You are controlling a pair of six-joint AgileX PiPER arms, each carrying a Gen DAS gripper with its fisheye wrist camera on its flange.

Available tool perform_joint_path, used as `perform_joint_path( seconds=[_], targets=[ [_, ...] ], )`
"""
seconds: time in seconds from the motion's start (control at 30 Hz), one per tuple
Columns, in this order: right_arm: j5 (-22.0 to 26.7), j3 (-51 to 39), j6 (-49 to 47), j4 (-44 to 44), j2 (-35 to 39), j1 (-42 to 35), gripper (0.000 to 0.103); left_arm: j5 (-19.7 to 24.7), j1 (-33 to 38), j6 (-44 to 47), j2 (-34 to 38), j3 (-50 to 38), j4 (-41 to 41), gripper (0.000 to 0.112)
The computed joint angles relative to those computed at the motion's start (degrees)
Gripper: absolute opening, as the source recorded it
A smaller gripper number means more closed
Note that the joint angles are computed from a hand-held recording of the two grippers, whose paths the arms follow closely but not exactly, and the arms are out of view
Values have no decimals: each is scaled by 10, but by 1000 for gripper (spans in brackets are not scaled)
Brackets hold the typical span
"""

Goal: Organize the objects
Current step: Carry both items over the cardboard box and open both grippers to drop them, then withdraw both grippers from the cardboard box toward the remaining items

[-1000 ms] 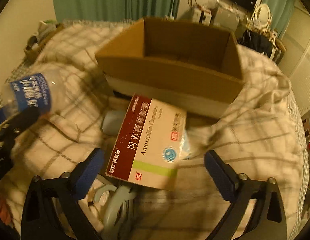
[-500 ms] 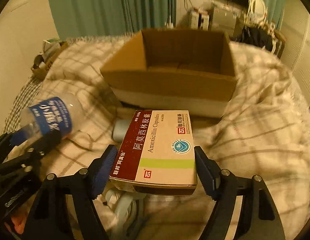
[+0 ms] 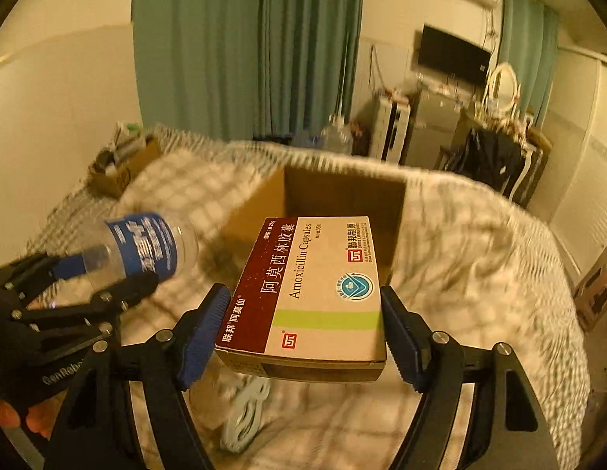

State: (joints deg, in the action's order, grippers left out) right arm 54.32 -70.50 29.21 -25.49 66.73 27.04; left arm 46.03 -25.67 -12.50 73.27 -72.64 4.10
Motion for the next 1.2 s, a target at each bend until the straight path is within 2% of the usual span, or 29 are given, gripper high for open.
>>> perform_joint_path(
  seconds=[0.1, 0.2, 0.33, 0.43, 0.57, 0.63, 0.7, 0.8, 0.9, 0.97, 1.0, 1.07, 1.13, 1.2],
  targets=[
    [0, -70, -61, 35, 24, -44, 75, 25, 16, 47, 50, -82, -52, 62],
    [-1, -150, -121, 71, 68, -92, 75, 45, 18, 65, 111, -171, -67, 62],
    [5, -274, -205, 153, 172, -170, 75, 74, 13, 73, 223, -310, -65, 62],
    [11, -342, -230, 161, 249, -194, 75, 92, 15, 82, 312, -406, -69, 62],
    [5, -386, -264, 195, 331, -224, 75, 114, 19, 93, 425, -515, -69, 62],
    [-6, -391, -284, 215, 363, -240, 75, 121, 18, 92, 461, -543, -69, 62],
    [-23, -384, -295, 225, 380, -248, 75, 106, 17, 94, 483, -541, -65, 62],
    [-56, -358, -304, 235, 390, -255, 76, 82, 16, 99, 499, -531, -62, 62],
    [-65, -344, -327, 292, 387, -274, 77, 55, 22, 115, 488, -498, -87, 67],
    [-65, -343, -324, 294, 379, -279, 78, 40, 23, 110, 470, -476, -85, 87],
    [-68, -339, -314, 275, 371, -274, 81, 31, 20, 99, 456, -462, -73, 89],
    [-74, -327, -294, 241, 342, -266, 87, 38, 14, 89, 438, -458, -55, 90],
    [-64, -325, -288, 235, 313, -264, 87, 50, 11, 79, 419, -457, -41, 91],
    [-43, -331, -287, 236, 283, -262, 87, 53, 9, 66, 371, -424, -34, 95]
  ],
)
